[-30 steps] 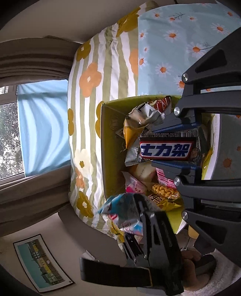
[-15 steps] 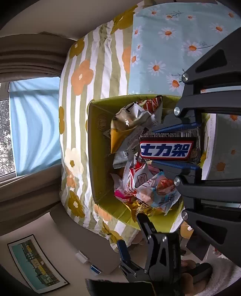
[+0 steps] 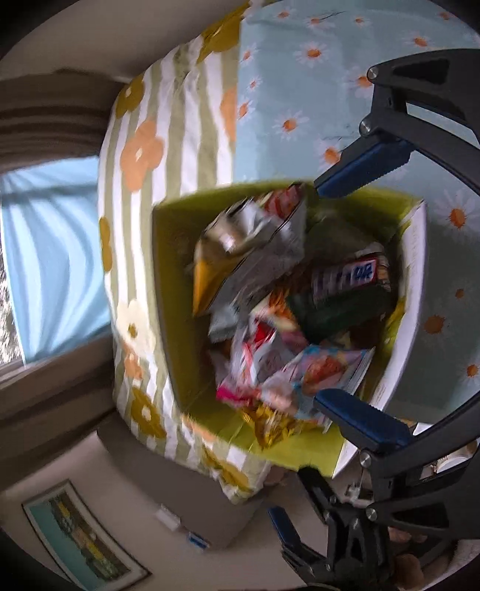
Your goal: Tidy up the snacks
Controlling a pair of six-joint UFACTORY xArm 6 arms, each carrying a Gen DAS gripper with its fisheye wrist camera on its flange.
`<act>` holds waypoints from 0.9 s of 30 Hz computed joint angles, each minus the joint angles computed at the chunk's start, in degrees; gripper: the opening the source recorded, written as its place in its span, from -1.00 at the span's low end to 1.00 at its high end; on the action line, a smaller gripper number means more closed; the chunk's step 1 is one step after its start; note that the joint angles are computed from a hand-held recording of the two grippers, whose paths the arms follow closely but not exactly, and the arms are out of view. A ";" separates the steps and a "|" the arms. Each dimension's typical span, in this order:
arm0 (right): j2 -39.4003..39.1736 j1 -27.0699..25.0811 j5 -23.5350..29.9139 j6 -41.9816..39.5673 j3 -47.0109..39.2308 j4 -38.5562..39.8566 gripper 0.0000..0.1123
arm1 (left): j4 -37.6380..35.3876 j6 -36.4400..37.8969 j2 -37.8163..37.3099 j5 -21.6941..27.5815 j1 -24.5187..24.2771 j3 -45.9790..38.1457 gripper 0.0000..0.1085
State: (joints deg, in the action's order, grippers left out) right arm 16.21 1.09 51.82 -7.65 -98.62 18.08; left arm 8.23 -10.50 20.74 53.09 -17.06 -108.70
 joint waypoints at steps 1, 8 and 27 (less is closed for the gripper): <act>-0.41 -0.12 -0.11 0.78 0.66 -0.59 0.83 | -0.13 -0.14 -0.45 -0.51 0.04 0.89 0.89; -1.55 -0.77 -1.58 3.39 3.07 -1.82 0.83 | -1.55 -0.15 -3.17 -3.47 0.11 6.90 0.89; -20.27 -7.76 -7.67 -1.43 14.56 -3.86 0.83 | 12.81 -18.14 -16.56 -10.08 -9.52 12.42 0.89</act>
